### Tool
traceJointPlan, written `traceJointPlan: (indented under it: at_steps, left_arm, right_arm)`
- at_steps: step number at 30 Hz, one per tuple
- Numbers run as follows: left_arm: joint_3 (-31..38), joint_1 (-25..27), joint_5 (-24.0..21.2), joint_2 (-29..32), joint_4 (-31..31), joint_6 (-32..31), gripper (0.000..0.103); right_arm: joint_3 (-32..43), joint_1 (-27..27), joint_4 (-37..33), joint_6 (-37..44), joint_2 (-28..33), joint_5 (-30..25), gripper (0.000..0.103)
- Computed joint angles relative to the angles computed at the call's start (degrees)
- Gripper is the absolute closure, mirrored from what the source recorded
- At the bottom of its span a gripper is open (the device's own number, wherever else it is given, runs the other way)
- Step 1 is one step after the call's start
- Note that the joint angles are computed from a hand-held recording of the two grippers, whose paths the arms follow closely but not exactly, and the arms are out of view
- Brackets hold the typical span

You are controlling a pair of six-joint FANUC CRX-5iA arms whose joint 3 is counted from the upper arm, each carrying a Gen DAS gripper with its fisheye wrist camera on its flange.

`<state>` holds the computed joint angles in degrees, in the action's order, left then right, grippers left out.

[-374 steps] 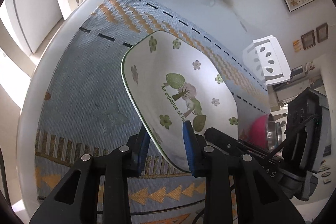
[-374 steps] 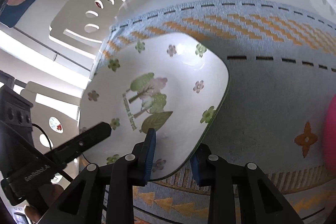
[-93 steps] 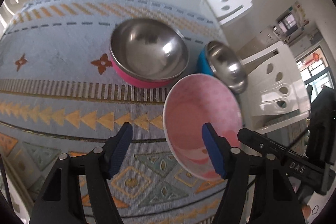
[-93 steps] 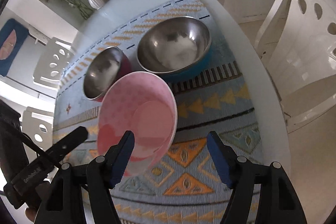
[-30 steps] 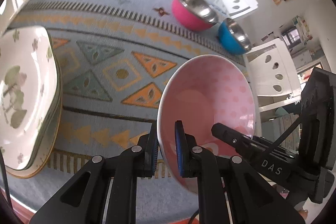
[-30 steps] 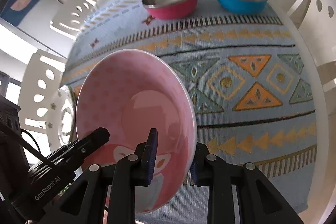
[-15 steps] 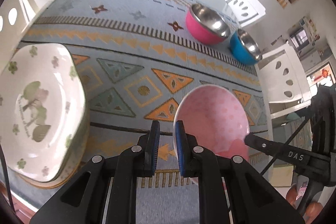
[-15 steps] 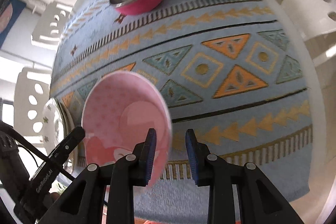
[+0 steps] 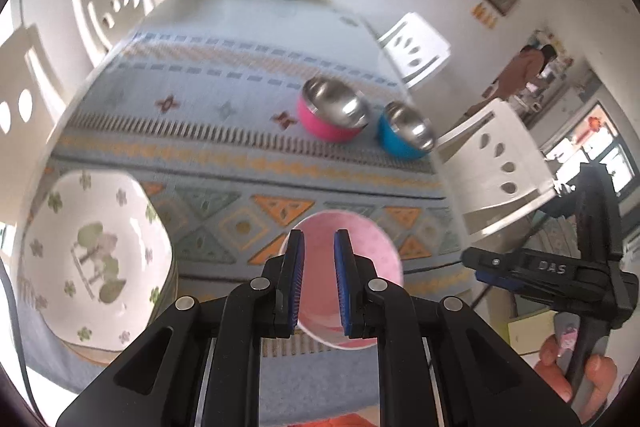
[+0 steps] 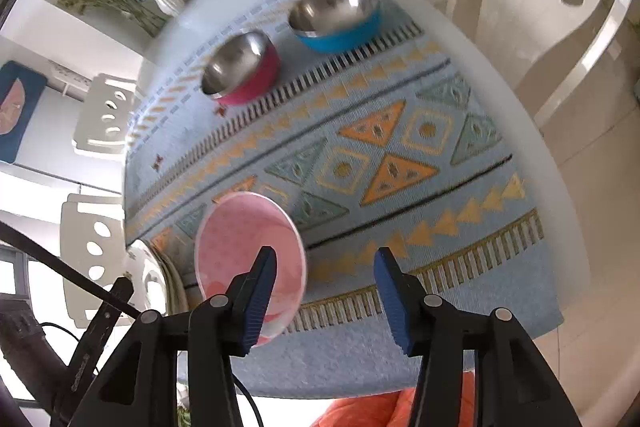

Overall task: Organize plates and bowls
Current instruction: 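Lower the pink bowl onto the runner beside the plates and open both tools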

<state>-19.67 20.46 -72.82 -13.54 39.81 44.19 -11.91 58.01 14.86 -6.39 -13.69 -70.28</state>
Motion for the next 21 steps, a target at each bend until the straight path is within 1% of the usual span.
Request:
traceJointPlan:
  at_steps: [4,5,13,17,21]
  left_arm:
    - [1.0,0.6,-1.3,-0.3,2.2,-2.1,0.09]
    - [1.1,0.8,-1.7,-0.4,2.5,-2.3,0.088]
    - [1.7,3.0,-3.6,-0.8,3.9,-6.3,0.088]
    - [3.3,3.2,-2.3,-0.2,3.9,-7.2,0.087]
    - [6.6,2.6,-1.2,1.8,4.4,-6.0,0.087]
  right_arm:
    - [1.4,1.9,2.9,-0.8,0.6,-0.7,0.054]
    - [1.5,2.3,3.3,-0.9,0.4,-0.8,0.054]
    - [1.6,4.5,4.9,-3.7,1.0,-0.4,0.053]
    - [0.6,4.9,6.1,-5.2,0.5,0.1,0.053]
    - [-0.2,4.0,7.8,-6.3,-0.6,1.0,0.053]
